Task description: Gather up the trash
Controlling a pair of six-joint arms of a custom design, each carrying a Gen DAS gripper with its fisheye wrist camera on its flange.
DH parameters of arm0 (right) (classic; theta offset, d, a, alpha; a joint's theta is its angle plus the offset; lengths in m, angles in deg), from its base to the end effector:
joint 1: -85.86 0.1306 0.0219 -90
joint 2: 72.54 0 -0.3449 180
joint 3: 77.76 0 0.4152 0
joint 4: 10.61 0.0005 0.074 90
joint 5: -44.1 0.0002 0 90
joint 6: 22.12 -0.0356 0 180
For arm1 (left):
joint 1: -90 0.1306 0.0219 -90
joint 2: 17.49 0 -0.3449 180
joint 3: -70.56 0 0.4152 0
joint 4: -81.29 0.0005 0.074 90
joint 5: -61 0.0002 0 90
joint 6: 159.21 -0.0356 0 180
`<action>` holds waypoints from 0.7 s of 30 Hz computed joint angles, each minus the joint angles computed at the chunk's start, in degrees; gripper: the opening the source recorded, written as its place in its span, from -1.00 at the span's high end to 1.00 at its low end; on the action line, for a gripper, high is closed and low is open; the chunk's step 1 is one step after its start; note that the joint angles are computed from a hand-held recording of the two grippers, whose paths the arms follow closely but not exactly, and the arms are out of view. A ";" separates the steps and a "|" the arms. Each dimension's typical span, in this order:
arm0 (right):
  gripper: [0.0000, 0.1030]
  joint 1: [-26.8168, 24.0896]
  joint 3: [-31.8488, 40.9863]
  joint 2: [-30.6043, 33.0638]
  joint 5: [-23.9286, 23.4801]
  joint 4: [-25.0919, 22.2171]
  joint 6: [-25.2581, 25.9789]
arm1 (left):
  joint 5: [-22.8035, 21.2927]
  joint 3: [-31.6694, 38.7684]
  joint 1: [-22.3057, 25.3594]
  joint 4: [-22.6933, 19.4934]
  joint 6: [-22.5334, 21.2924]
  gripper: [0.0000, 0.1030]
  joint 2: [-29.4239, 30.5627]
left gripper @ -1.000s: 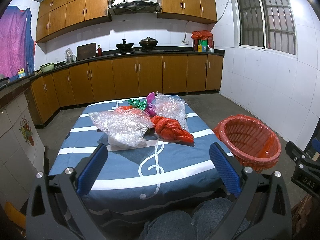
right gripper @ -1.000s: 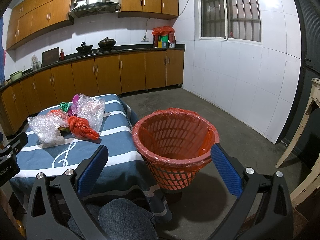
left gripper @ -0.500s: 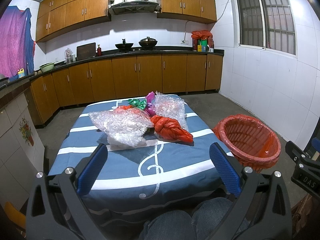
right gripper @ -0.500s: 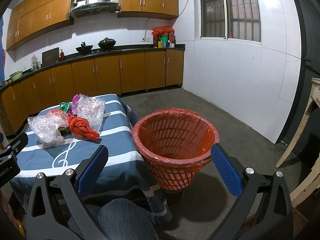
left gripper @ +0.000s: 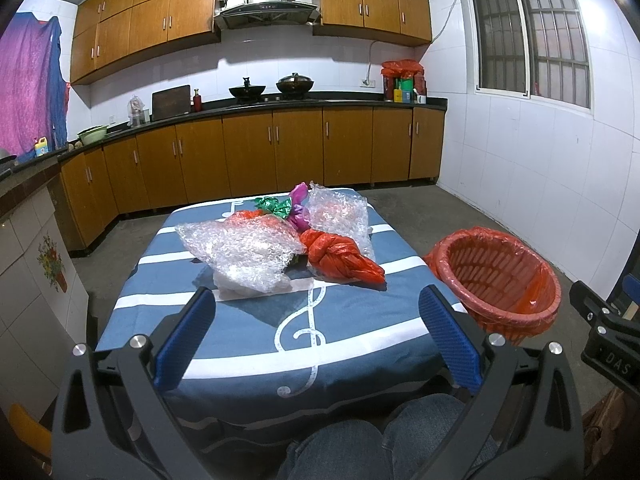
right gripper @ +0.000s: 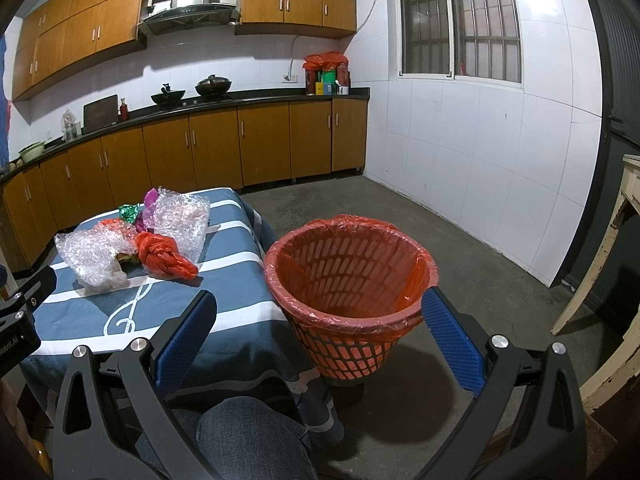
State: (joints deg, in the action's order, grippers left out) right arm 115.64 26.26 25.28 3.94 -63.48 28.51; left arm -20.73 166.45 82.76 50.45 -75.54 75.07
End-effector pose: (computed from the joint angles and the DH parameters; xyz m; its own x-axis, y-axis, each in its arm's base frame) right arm 0.4894 0.2481 0.4465 -0.4025 0.2410 -0.8831 0.5047 0.8633 0.0055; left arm 0.5435 -0.0747 0.4486 -0.4277 0.1643 -0.8888 0.3003 0.9533 0.0318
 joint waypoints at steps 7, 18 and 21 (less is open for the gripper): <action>-0.97 -0.04 0.00 0.02 -0.06 0.07 0.06 | 0.00 0.00 0.00 0.00 0.00 -0.93 0.00; -0.97 -0.20 0.38 0.47 -0.10 0.06 0.10 | -0.21 0.05 0.00 -0.40 0.21 -0.93 -0.03; -0.97 0.22 0.40 0.73 0.16 -0.02 -0.26 | -0.21 0.20 0.12 -0.50 0.22 -0.93 0.28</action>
